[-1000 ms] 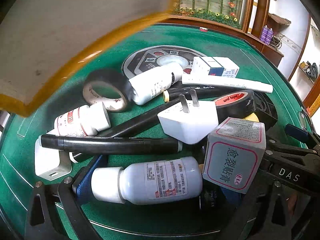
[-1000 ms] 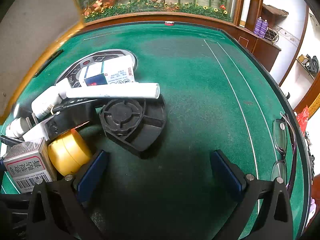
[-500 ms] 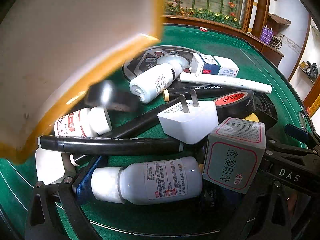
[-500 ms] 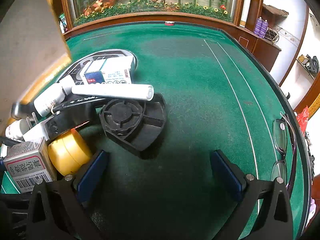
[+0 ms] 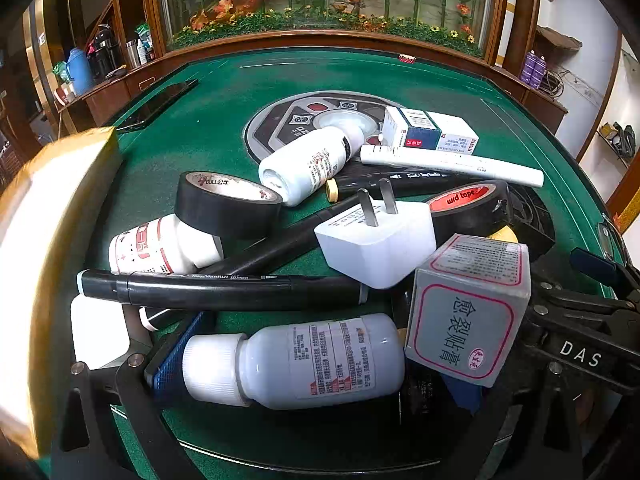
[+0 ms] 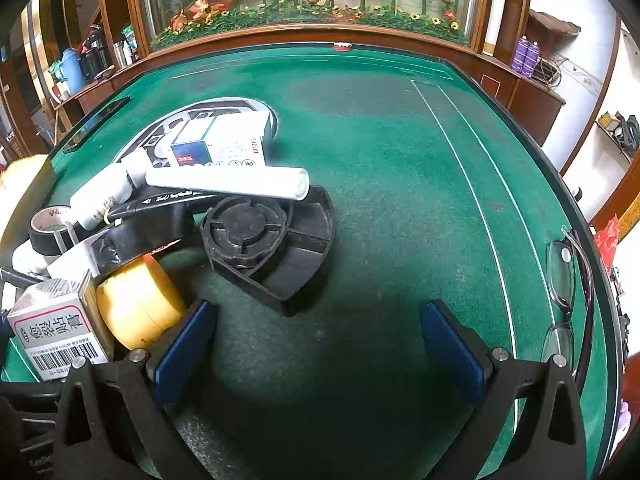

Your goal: Organize rigid objects

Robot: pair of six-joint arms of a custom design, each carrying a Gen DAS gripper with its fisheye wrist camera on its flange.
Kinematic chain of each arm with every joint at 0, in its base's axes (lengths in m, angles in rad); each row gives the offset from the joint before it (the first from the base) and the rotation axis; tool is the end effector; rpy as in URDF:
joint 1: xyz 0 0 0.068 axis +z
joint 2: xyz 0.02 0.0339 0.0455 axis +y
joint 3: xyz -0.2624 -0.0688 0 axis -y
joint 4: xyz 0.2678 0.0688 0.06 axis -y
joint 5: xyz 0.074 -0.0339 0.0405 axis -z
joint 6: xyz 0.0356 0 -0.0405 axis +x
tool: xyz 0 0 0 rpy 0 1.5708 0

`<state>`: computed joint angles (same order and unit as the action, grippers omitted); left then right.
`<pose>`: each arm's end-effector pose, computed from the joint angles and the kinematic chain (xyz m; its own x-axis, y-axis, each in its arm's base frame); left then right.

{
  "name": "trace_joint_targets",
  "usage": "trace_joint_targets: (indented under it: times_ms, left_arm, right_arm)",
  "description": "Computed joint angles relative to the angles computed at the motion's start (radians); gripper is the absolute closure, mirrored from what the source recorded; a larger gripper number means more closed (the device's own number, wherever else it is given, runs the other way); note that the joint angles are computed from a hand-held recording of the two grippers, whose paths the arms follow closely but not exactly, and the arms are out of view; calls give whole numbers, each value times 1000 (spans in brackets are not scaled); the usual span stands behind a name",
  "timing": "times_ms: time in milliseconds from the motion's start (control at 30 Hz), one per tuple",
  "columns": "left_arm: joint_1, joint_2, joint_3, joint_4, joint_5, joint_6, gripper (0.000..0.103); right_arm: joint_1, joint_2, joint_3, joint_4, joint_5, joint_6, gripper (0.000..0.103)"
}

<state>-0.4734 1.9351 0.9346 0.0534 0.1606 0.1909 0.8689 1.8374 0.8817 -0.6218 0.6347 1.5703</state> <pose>0.3288 -0.1748 0.0771 -0.6082 0.5220 -0.5981 0.6606 0.7506 -0.0166 0.2046 0.2093 0.0799 -0.6178 0.5165 -0.5929 0.6453 0.7639 -0.0070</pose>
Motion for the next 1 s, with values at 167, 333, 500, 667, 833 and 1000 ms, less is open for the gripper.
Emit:
trace_joint_targets:
  times_ms: [167,333,500,667,833,1000]
  left_arm:
    - [1,-3,1,-5,0,1,0]
    - [2,-6,1,-7,0,2,0]
    - [2,-7,1,-8,0,2,0]
    - [2,-7,0,-8,0,2,0]
    - [1,-8,0,-8,-1,1,0]
    - [-5,-11,-5,-5,-9,-17,0]
  right_arm:
    - [1,-2,-7,14,0,-17,0]
    - [6,-5,-11,22,0,-29,0]
    - [7,-31,-35,47,-15,-74,0]
    - [15,-31,-37,41,-13,-64,0]
    - [18,-31,-37,37,-11,-57,0]
    - [19,-29,-38,38,-8,-53,0]
